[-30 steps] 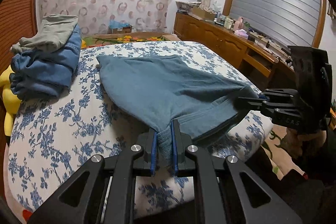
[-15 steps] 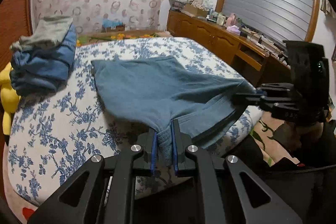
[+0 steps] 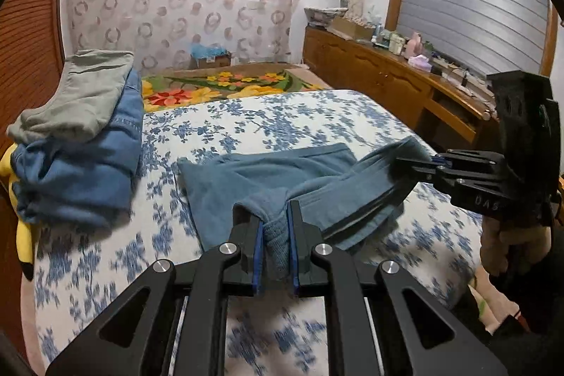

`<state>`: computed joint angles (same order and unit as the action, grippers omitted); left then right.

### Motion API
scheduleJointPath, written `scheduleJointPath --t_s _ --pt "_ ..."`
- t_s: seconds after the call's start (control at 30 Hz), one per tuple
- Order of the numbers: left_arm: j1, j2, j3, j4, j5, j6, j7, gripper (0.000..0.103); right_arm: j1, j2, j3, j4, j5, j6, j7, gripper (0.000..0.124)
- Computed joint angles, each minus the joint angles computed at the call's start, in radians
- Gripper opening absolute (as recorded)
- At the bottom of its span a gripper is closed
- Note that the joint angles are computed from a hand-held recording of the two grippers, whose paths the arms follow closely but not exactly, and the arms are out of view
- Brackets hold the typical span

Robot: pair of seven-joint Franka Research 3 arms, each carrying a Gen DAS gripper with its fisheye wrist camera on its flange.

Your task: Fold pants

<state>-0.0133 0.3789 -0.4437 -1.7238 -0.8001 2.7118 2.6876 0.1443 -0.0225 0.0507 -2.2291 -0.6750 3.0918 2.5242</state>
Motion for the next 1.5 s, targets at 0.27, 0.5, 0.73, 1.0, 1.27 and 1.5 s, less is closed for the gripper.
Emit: scheduleJointPath --t_s 0.27,0.5,0.73,1.0,1.27,1.5 --pt "-0.011 0.070 0.001 0.067 0.116 0.003 -0.105 0.013 0.057 0.071 -0.059 0.069 -0.048 -0.033 0.050 0.010" --pt "0.007 0.065 -0.024 0.054 0.141 0.020 -0.108 0.013 0.074 0.064 -0.080 0.062 -0.060 -0.031 0.055 0.010" --pt "-0.032 0.131 0.004 0.118 0.253 0.032 -0.210 0.017 0.084 0.087 -0.092 0.083 -0.052 -0.048 0.044 0.010" --pt "-0.011 0.184 -0.017 0.155 0.362 0.026 -0.317 0.031 0.127 0.131 -0.135 0.116 0.006 -0.063 0.001 0.011" --pt "0.073 0.145 -0.099 0.079 0.314 0.076 -0.247 0.060 0.154 0.094 -0.185 0.106 -0.246 -0.057 0.222 0.034" --pt "0.116 0.093 -0.124 0.005 0.227 0.064 -0.146 0.060 0.077 0.026 -0.114 0.038 -0.337 -0.053 0.264 0.044"
